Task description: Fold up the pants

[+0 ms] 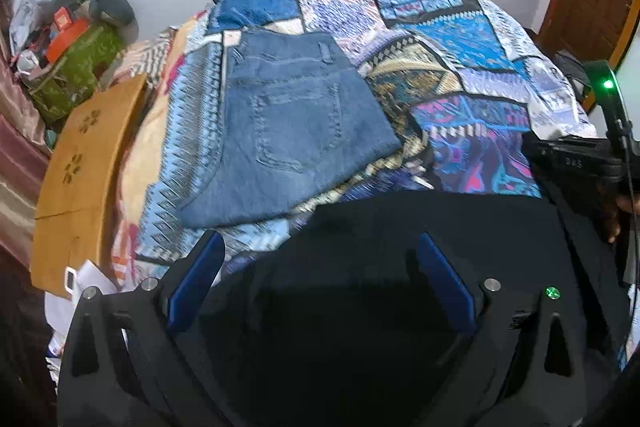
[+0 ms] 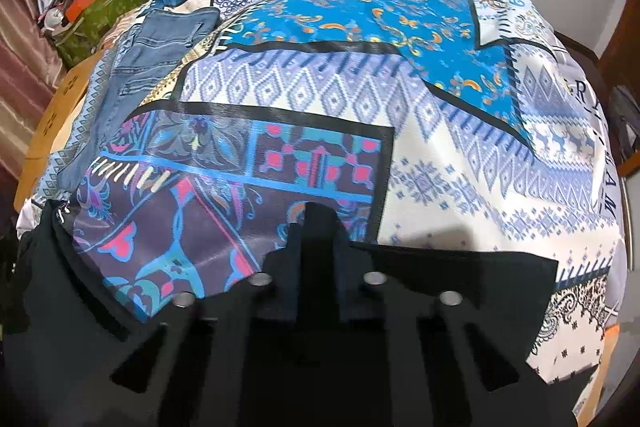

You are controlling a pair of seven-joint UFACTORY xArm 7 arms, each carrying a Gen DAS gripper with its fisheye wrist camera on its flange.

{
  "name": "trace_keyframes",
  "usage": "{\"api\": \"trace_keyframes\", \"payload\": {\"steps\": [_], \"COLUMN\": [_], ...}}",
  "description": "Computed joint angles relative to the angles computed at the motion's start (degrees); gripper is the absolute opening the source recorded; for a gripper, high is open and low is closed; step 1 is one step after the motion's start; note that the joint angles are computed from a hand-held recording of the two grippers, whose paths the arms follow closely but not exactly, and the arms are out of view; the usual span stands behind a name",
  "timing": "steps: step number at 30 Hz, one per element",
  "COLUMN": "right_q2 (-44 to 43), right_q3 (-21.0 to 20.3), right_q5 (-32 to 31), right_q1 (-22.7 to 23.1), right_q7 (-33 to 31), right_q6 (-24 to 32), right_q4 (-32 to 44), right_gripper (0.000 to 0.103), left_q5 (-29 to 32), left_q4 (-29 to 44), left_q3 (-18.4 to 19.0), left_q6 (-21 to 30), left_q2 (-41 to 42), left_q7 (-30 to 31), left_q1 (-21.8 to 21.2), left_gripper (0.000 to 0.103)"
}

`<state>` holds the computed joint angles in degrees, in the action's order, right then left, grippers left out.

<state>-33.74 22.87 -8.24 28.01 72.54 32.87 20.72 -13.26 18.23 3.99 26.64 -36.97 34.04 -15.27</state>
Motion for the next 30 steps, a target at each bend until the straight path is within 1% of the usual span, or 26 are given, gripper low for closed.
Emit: {"api": "trace_keyframes", "payload": {"steps": [2, 6, 10, 13, 15, 16, 18, 19, 21, 22, 24, 26, 28, 30], "right_q2": [-1.0, -11.2, -24.8, -32.7, -37.1, -37.3, -40.7, -41.5, -44.6, -45.1, -45.9, -46.6, -47.7, -48.9], "right_q3": [0.0, 1.0, 1.7, 2.9, 4.0, 4.9, 6.3, 6.6, 8.3, 9.4, 11.2, 12.6, 13.7, 15.5], "right_q5": [0.0, -0.4, -0.5, -0.5, -0.7, -0.6, -0.5, -0.5, 0.1, 0.7, 1.7, 3.5, 5.6, 8.0], "right_q1": [-0.1, 0.8, 1.9, 1.6, 1.3, 0.3, -0.1, -0.7, -0.8, -1.2, -1.8, -1.6, -1.1, -0.3], "right_q7": [0.2, 2.0, 1.5, 0.4, -1.2, -1.8, -3.4, -4.3, -6.1, -6.7, -8.4, -9.7, -10.0, -9.4], "right_q6": [0.5, 6.6, 17.9, 26.1, 31.9, 33.1, 37.6, 38.3, 41.7, 42.3, 45.5, 47.9, 50.7, 54.3], "right_q4": [0.1, -0.7, 0.2, 2.7, 5.1, 6.6, 8.7, 9.3, 11.1, 11.6, 13.3, 13.5, 13.0, 12.1], "right_gripper": [0.008, 0.008, 0.008, 0.008, 0.008, 0.008, 0.008, 0.008, 0.008, 0.008, 0.008, 0.008, 0.008, 0.008], "left_q5": [0.1, 1.0, 2.1, 2.1, 1.7, 1.4, 1.0, 0.8, 0.6, 0.5, 0.4, 0.9, 1.2, 1.3], "left_q4": [-0.2, -2.2, -3.1, -3.8, -4.6, -4.8, -5.5, -6.0, -7.4, -8.1, -9.2, -10.1, -10.4, -10.6], "left_q3": [-0.5, -2.4, -3.9, -4.9, -5.8, -6.4, -7.5, -8.3, -10.8, -12.0, -13.7, -15.7, -16.4, -15.7], "left_q6": [2.5, 4.3, 8.2, 12.3, 15.8, 17.4, 20.1, 21.4, 23.4, 24.0, 24.7, 24.3, 24.0, 23.8], "left_q2": [-1.5, -6.3, -10.9, -15.3, -18.9, -20.3, -22.5, -23.7, -26.5, -27.8, -29.1, -29.7, -28.5, -27.9], "left_q7": [-0.4, -1.8, -3.8, -4.9, -5.7, -6.2, -7.1, -7.7, -9.3, -10.4, -12.5, -15.5, -17.8, -19.6], "left_q1": [-0.1, -0.1, -1.5, -3.7, -6.0, -7.2, -9.5, -10.8, -13.7, -15.2, -17.7, -19.4, -21.0, -22.1], "left_gripper": [0.098, 0.098, 0.098, 0.098, 0.098, 0.098, 0.098, 0.098, 0.098, 0.098, 0.098, 0.098, 0.098, 0.099]}}
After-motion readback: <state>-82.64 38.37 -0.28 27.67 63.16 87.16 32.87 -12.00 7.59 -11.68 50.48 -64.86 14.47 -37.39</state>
